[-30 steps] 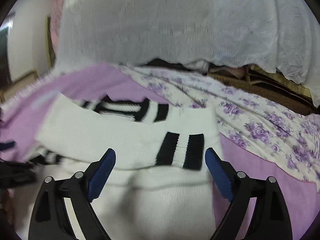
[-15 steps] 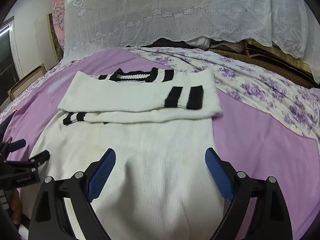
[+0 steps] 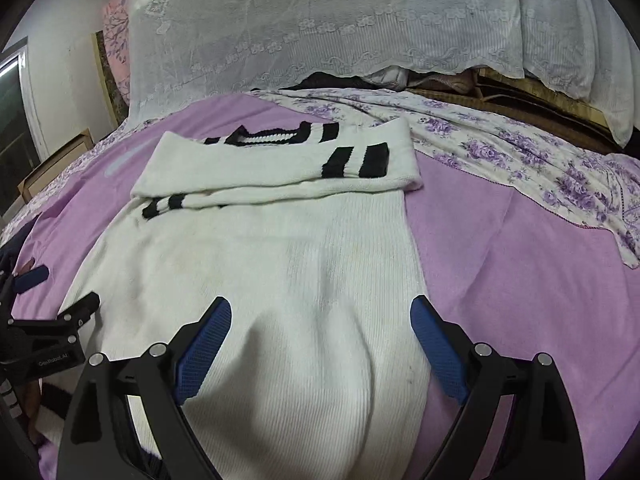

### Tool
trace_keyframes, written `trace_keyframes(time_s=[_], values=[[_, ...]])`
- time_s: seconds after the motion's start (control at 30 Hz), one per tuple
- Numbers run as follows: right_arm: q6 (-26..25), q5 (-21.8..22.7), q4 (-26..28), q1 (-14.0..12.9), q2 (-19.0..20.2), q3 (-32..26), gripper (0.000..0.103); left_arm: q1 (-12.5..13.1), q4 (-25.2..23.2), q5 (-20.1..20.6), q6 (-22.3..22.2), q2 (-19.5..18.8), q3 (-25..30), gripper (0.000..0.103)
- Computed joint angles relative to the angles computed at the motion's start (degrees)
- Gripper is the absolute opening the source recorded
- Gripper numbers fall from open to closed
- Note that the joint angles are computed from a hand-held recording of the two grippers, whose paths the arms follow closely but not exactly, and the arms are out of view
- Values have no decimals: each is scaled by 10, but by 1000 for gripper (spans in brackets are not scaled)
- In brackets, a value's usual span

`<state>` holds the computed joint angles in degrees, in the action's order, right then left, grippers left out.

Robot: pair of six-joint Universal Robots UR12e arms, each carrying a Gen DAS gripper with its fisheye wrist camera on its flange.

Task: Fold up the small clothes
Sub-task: 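Open the right tool and raise both tools above the sweater, then move both tools to the black-striped hem band of the sweater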

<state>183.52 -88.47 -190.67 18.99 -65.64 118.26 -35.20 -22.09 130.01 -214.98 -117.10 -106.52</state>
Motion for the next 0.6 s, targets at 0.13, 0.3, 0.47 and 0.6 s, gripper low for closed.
trace_keyframes(time_s=[0.13, 0.3, 0.47, 0.6], values=[[-2, -2, -3, 2, -6, 11, 92, -6, 10, 4, 5, 2, -6, 99], [0, -6, -10, 3, -11, 22, 92, -14, 17, 10, 11, 4, -11, 99], [8, 0, -21, 1, -19, 35, 94, -15, 26, -21, 21, 11, -21, 99], [14, 12, -33, -5, -28, 51, 96, -12, 65, -74, 44, 21, -38, 99]])
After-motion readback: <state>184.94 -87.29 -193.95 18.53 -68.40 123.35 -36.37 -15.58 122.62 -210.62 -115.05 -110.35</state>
